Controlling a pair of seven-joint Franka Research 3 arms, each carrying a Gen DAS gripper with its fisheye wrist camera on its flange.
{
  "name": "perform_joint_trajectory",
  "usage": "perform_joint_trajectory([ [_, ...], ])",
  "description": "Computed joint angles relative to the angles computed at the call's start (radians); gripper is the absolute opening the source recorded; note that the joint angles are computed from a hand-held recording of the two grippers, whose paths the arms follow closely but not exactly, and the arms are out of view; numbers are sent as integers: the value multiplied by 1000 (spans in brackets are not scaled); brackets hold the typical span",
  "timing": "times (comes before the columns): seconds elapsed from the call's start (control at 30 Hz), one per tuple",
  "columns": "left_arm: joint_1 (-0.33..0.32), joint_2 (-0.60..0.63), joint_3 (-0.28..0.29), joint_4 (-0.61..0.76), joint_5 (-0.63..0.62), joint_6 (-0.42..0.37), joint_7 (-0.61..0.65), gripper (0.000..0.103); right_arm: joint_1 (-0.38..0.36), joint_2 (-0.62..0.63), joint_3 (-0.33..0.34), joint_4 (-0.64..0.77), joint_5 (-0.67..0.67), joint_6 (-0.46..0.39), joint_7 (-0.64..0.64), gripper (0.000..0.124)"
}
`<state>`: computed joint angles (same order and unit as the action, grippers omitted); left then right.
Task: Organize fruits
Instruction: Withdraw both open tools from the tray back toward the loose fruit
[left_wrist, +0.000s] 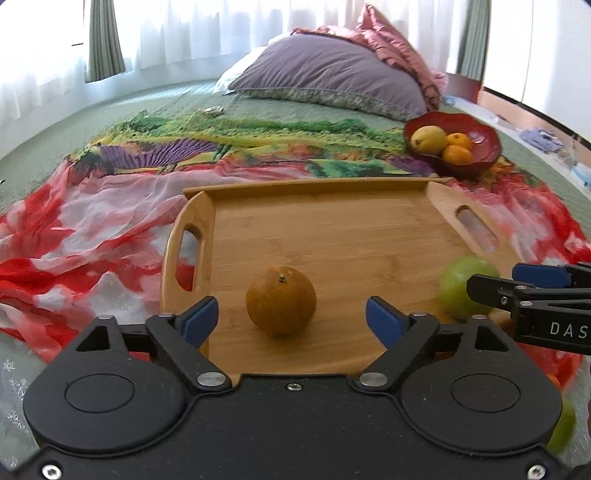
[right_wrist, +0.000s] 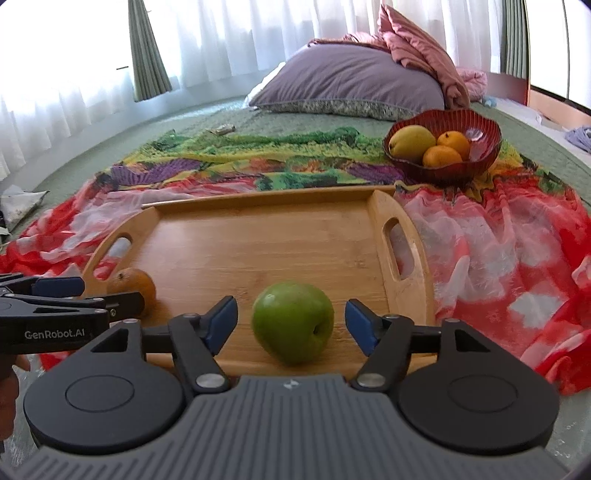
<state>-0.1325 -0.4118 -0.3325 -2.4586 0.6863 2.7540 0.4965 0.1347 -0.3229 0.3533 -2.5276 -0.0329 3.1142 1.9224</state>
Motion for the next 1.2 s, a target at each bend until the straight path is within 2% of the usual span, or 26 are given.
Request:
perform_joint_trajectory([
  [0.17,-28,-82,2,-76,-23,30,17,93,68,-87,-53,-86,39,41,-66,85],
  [0.57,-86,-295,-7,-282,-117,119,47,99,155,-295,-69,-293,162,94,-184,92],
  [0.67,-85,-346,-25,-327,-132,135,47,100,150,-333,-40,-331,180,104,-187,92],
  [0.8,-76,-402,-52,-377,-134,169,39,101,115,-385,31,-382,187,134,-180,96],
  [0.87,-74,-421,-61,-398,-137,185,40,101,75,-413,93,-410,190,174,-168,103],
  [1.0,-67,-444,-82,-419,-142,188,38,102,-15,-468,233,-446,212,217,-130,103],
  [1.1,-62,-458,-99,-428,-140,173,36,102,-46,-497,294,-463,219,222,-103,103],
  [1.2,-57,-463,-109,-434,-135,168,30,102,-56,-505,319,-468,217,213,-75,103],
])
